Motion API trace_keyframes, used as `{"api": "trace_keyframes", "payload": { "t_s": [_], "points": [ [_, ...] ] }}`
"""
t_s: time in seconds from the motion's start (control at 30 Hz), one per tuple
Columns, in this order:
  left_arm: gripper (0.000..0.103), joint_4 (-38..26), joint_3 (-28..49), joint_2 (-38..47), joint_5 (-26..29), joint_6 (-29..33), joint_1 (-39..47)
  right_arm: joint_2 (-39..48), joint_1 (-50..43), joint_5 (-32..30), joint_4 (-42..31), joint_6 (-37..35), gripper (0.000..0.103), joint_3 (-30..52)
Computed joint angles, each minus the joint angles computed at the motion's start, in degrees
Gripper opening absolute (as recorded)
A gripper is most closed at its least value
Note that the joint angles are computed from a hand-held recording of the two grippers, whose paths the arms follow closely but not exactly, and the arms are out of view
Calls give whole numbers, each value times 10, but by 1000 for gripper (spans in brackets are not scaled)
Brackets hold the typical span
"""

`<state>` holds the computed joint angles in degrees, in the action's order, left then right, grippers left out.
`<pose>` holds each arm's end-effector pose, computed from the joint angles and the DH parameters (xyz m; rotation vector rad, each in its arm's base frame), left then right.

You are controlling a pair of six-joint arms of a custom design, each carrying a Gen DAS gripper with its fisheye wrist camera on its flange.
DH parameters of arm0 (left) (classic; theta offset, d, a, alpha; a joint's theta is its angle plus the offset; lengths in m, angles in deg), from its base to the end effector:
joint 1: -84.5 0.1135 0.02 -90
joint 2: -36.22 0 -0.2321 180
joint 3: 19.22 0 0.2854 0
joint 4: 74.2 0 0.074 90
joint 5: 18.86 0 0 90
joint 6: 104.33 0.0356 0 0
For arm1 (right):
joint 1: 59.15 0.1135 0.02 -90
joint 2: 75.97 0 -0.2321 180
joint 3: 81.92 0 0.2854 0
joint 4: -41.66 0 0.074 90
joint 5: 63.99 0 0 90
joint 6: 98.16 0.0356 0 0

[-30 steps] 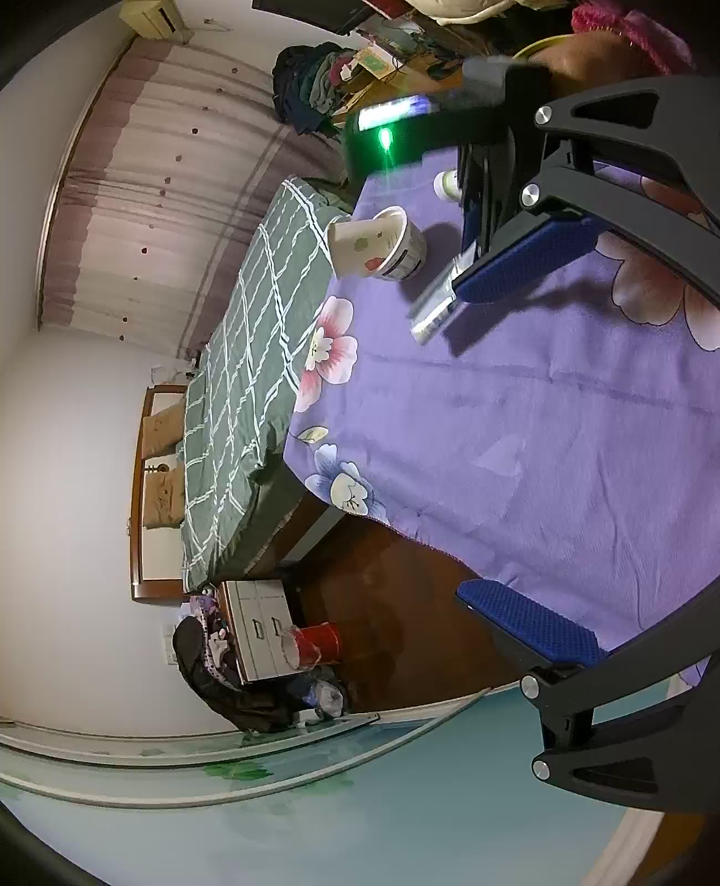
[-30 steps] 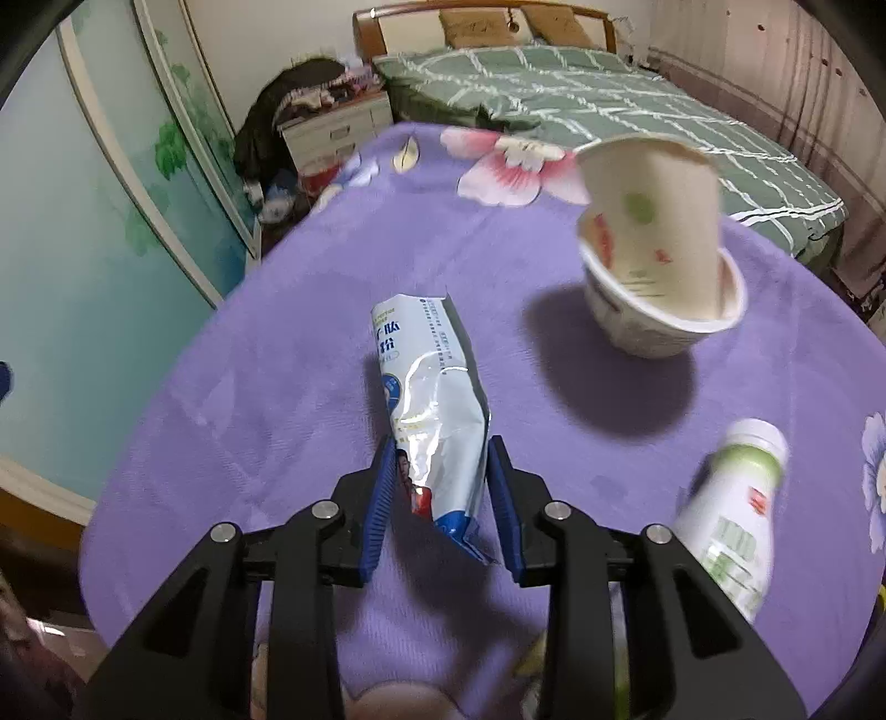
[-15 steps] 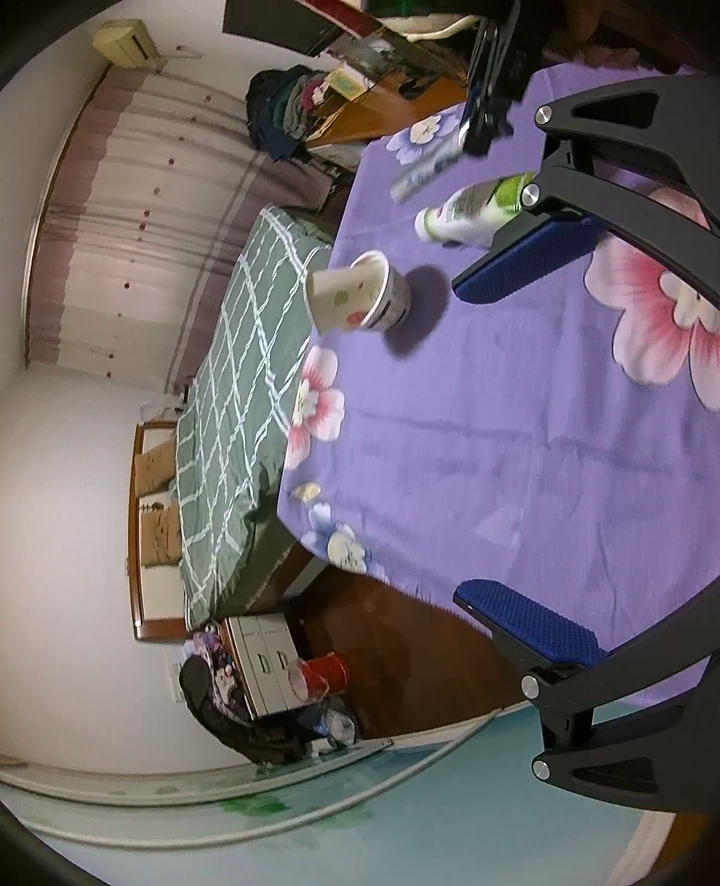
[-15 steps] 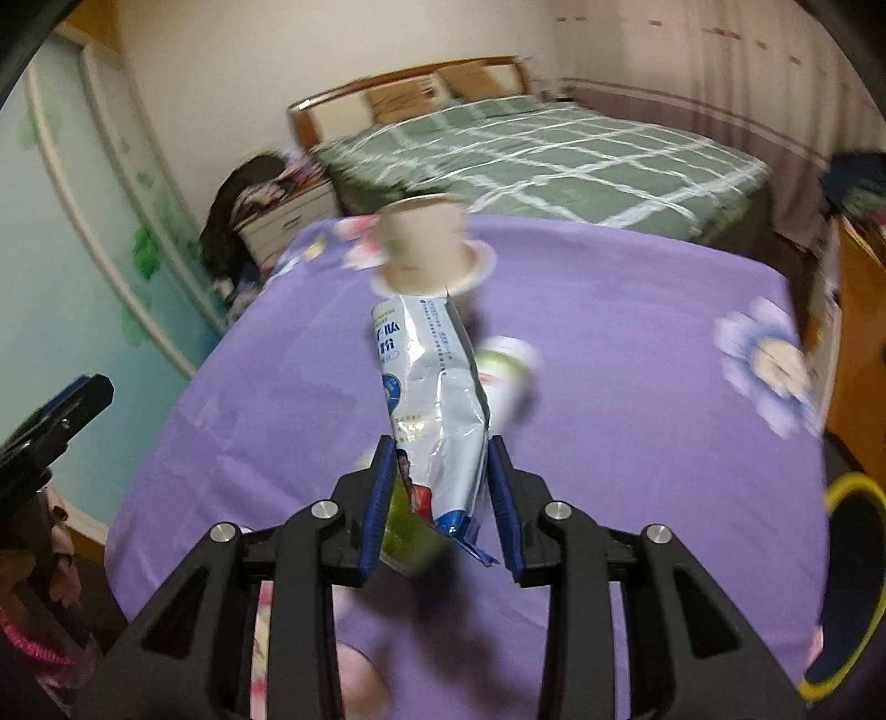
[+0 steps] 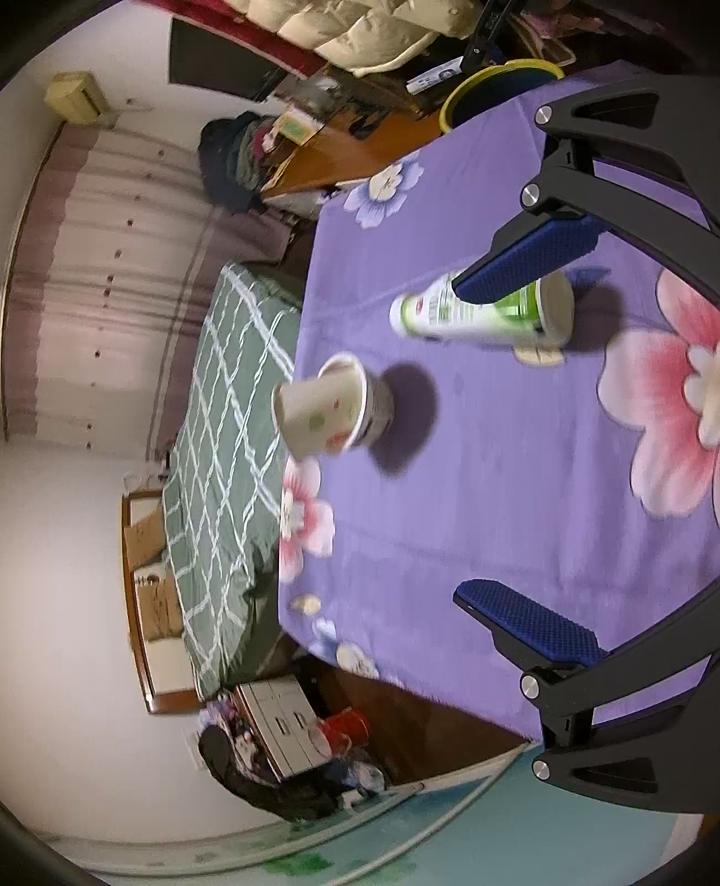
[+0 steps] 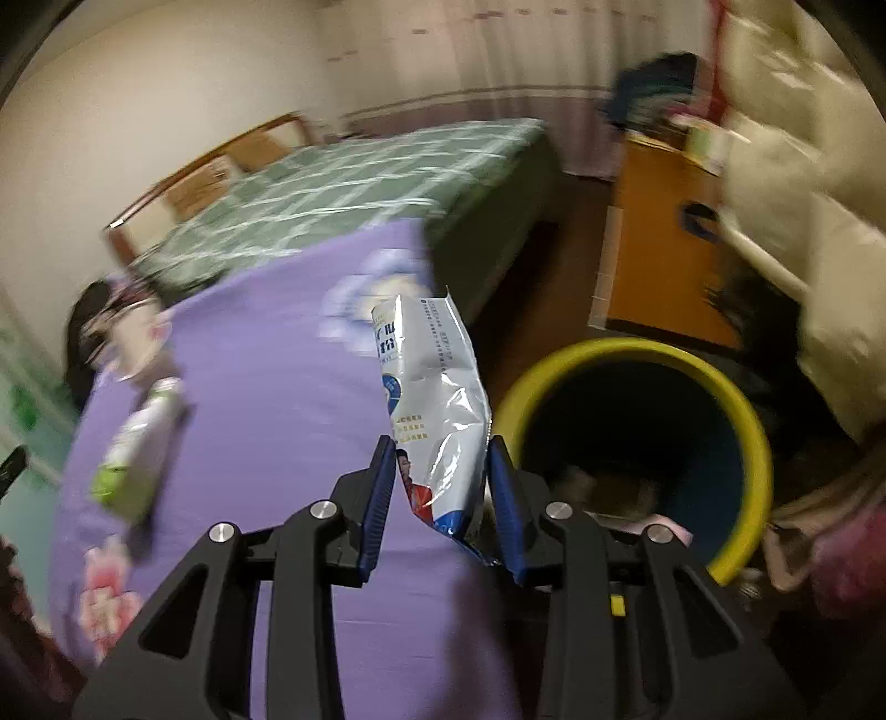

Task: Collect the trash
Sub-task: 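Carry the white packet over the yellow bin and open the right tool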

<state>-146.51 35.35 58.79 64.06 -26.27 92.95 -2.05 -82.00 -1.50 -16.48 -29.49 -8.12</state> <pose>0.1290 0.0236 0.2831 -0.4656 2.2219 0.1083 0.2798 -0.1000 0.2461 -0.1375 2.4432 0.2927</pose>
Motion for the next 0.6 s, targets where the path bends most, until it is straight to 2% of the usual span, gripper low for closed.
{"api": "trace_keyframes", "payload": {
  "t_s": [0.2, 0.5, 0.53, 0.57, 0.6],
  "points": [
    [98, 19, 2, 45, -72, -55, -128, 81, -51, 26, 43, -5, 33, 15],
    [98, 45, 3, 109, -112, -98, -235, 139, -53, 50, 71, 12, 34, 26],
    [98, 47, 2, 113, -114, -101, -243, 144, -53, 51, 73, 14, 37, 29],
    [98, 49, 2, 118, -116, -103, -251, 144, -52, 51, 74, 17, 45, 30],
    [98, 51, 2, 119, -115, -103, -253, 139, -54, 49, 76, 20, 49, 25]
  ]
}}
